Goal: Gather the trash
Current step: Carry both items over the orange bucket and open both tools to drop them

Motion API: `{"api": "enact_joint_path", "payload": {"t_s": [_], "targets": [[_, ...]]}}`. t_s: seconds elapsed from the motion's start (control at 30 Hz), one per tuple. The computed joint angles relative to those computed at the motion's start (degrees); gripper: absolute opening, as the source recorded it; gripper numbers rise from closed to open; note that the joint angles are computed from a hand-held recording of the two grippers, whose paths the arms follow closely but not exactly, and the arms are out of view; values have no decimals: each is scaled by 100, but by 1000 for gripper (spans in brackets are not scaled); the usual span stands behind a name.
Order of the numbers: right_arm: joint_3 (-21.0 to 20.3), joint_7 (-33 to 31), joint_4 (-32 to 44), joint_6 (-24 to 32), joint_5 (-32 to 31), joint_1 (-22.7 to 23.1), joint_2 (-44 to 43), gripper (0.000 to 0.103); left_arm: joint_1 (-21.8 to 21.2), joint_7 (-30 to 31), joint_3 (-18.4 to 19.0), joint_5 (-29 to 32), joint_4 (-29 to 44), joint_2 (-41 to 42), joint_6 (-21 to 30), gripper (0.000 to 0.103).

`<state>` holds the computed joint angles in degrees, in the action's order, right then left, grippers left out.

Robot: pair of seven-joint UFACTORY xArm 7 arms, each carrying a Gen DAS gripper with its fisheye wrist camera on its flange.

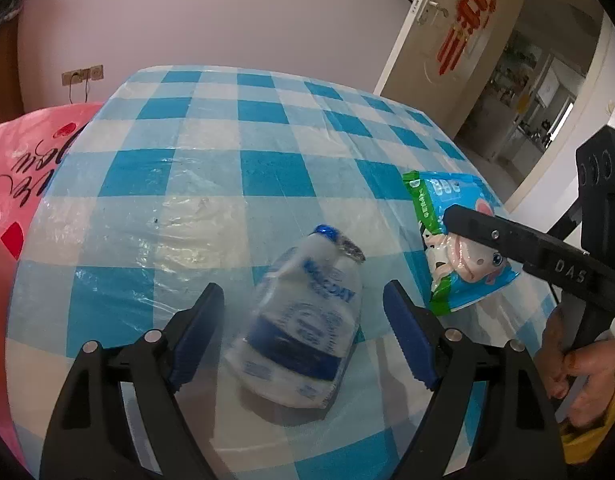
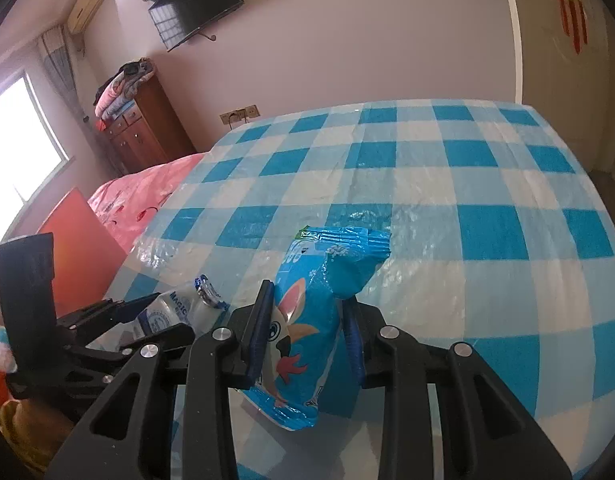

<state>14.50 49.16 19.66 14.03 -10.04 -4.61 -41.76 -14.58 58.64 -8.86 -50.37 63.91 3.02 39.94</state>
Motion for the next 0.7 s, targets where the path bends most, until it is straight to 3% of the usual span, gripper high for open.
{"api": "enact_joint_path", "payload": {"t_s": [0.13,0.37,0.7], "targets": [[41,49,-1,97,-4,32,-78,34,-71,-94,-34,214,-136,-76,-331,66],[101,151,36,208,-19,105,-177,34,-151,-227,-27,307,-300,-206,-525,65],[2,145,115,317,17,226,-242,34,-112,-35,171,-359,-556,-518,-475,64]]}}
